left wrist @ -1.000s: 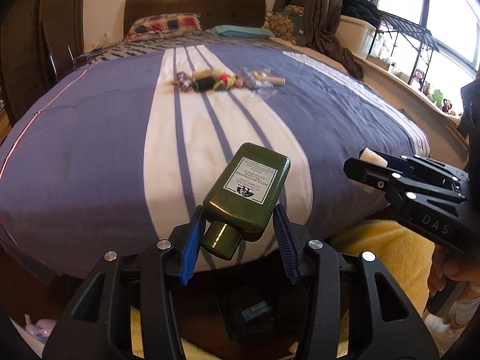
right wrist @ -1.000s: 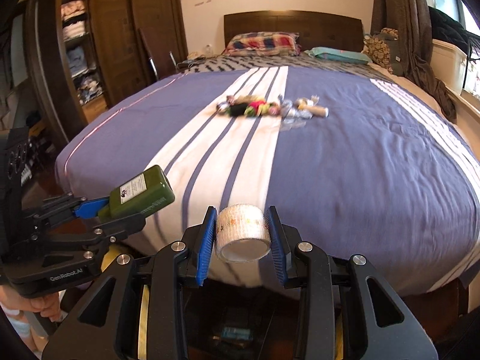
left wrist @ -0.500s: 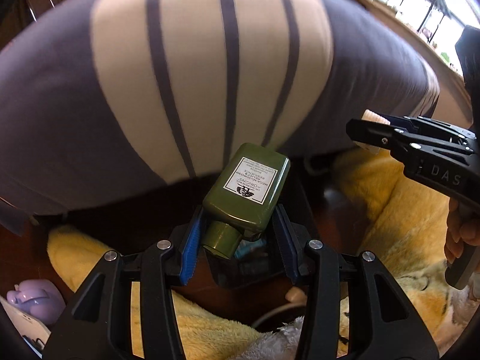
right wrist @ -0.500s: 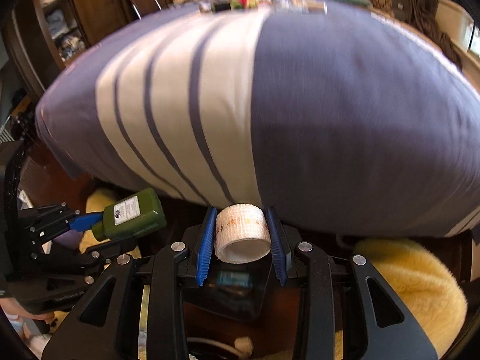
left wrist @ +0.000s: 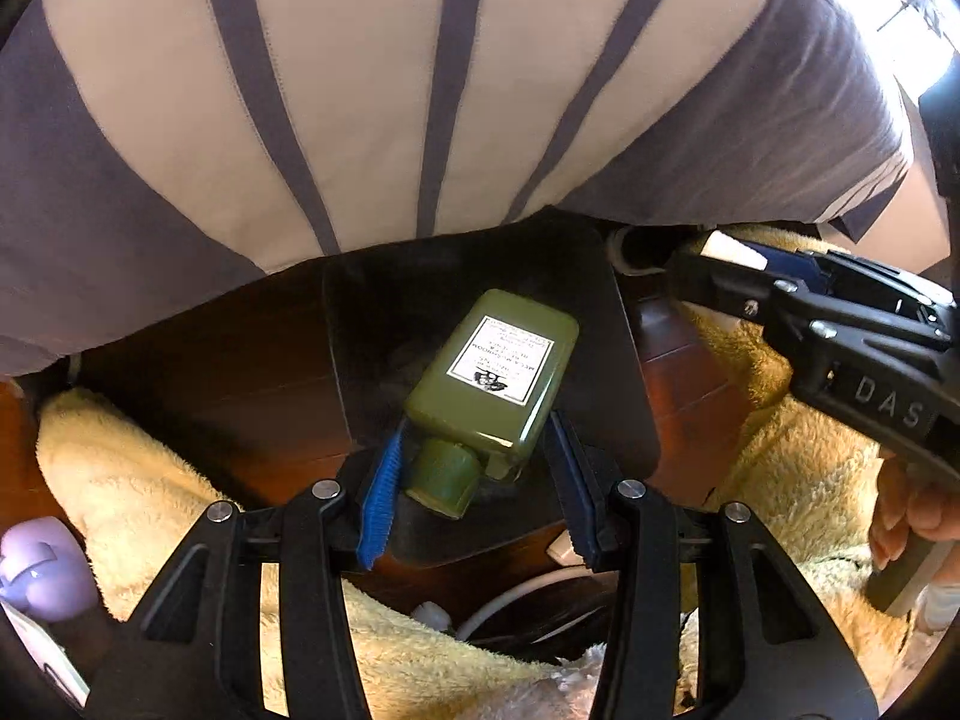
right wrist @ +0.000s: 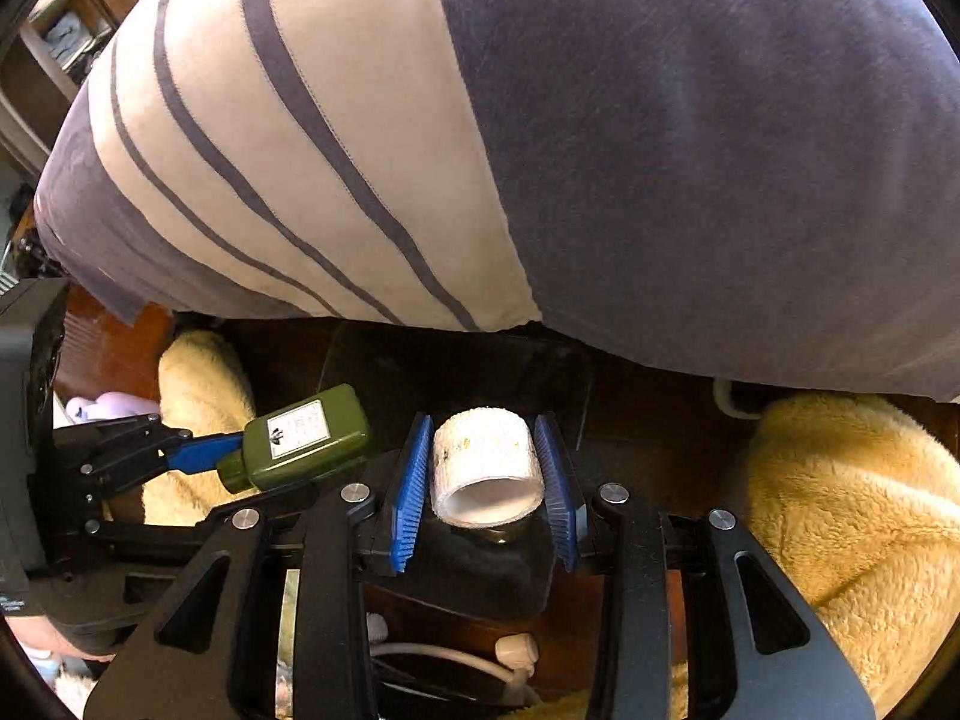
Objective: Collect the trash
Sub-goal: 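Carry both items down over the bin and open both tools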
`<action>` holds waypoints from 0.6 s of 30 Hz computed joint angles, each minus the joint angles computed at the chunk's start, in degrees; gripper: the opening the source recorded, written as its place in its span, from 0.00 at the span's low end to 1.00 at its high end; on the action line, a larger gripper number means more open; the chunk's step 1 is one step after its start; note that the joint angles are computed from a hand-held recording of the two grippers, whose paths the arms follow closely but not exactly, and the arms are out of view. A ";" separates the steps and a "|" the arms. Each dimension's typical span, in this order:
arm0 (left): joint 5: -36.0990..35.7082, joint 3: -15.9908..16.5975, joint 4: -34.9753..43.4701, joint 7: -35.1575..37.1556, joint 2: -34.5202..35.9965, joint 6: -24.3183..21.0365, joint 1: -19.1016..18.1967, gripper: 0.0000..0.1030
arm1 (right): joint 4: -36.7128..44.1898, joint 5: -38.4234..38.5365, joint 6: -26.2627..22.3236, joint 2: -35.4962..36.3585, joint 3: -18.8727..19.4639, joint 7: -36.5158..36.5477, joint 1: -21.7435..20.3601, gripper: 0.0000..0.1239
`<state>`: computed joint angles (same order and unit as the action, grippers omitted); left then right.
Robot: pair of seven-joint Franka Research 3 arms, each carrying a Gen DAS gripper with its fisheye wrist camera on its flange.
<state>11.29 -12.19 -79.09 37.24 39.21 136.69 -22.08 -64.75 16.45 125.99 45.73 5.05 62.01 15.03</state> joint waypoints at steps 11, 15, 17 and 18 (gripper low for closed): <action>5.09 2.60 -1.67 -4.41 -4.38 -2.50 -2.00 0.64 | -2.30 1.68 3.82 -2.84 0.25 -0.43 -0.90 0.53; 11.94 4.75 -3.72 -9.11 -9.03 -3.49 -3.85 0.79 | -6.59 3.23 9.87 -7.05 0.72 -1.77 -1.69 0.63; 15.13 5.18 -4.79 -11.56 -11.23 -3.61 -4.14 0.83 | -7.98 4.20 12.44 -8.78 1.12 -2.93 -2.20 0.66; 16.75 5.43 -5.63 -12.59 -12.51 -3.46 -4.01 0.85 | -8.34 4.72 13.60 -9.56 1.35 -3.54 -2.43 0.66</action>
